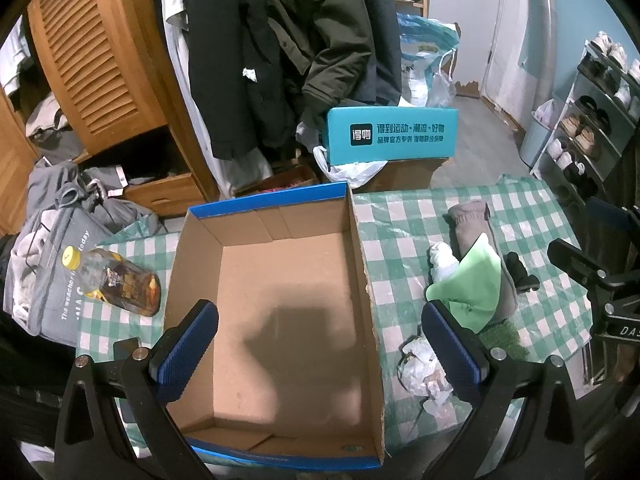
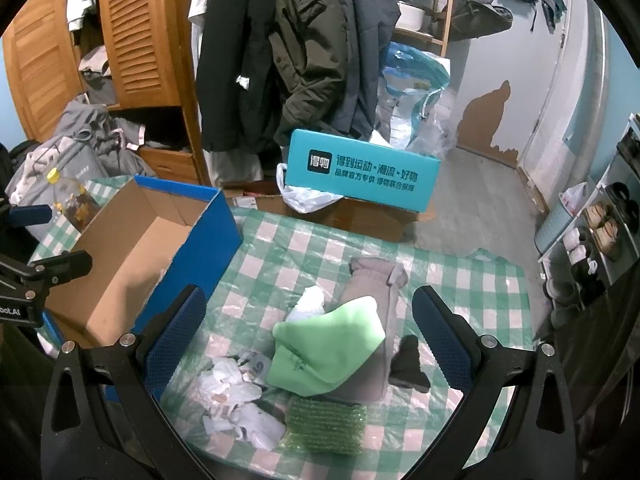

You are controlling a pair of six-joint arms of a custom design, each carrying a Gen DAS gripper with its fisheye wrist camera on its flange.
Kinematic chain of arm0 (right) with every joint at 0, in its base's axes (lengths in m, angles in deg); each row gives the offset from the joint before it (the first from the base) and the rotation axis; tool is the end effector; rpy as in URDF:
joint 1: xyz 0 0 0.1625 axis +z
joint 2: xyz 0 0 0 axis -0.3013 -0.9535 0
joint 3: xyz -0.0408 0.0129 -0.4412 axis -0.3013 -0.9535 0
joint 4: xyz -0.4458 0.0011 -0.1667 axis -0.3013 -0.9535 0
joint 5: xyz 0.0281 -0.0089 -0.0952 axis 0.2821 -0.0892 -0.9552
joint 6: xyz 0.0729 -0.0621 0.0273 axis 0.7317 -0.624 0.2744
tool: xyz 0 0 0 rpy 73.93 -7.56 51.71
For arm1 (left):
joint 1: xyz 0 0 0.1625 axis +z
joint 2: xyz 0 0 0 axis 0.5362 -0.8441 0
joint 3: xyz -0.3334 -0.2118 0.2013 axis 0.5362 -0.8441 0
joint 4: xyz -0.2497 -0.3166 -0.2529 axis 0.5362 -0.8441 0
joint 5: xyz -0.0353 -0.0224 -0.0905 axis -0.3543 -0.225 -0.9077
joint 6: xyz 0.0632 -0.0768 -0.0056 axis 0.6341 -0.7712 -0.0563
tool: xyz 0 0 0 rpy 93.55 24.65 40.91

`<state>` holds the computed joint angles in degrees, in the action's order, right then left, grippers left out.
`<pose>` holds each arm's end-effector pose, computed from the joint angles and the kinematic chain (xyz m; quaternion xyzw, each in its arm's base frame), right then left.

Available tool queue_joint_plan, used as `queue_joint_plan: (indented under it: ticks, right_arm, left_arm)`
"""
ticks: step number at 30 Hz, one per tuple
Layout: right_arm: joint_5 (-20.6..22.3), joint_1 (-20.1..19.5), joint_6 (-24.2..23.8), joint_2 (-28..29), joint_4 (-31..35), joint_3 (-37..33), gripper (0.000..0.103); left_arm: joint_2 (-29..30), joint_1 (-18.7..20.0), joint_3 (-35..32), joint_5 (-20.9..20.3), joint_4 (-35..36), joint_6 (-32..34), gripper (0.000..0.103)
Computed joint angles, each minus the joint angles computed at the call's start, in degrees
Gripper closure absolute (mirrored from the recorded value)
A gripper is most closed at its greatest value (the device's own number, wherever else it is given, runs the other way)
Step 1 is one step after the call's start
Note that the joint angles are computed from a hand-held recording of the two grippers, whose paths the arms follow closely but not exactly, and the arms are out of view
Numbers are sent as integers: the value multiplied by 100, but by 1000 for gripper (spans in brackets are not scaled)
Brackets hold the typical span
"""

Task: Organize soft objects

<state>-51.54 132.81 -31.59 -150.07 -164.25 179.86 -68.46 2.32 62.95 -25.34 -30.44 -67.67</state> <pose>0.3313 -0.5046 0.1788 0.3853 -0.8592 0.2166 0.2576 -0.2226 -0.4182 0.2925 0.0271 0.8586 -0.2996 0.4151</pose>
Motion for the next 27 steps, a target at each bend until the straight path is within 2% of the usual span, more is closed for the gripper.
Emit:
queue_joint_plan:
  ticks: [27]
  right_arm:
    - [2, -17, 2, -19, 50, 2, 2]
  left_arm:
    - [86, -31, 25, -52, -49, -26, 0]
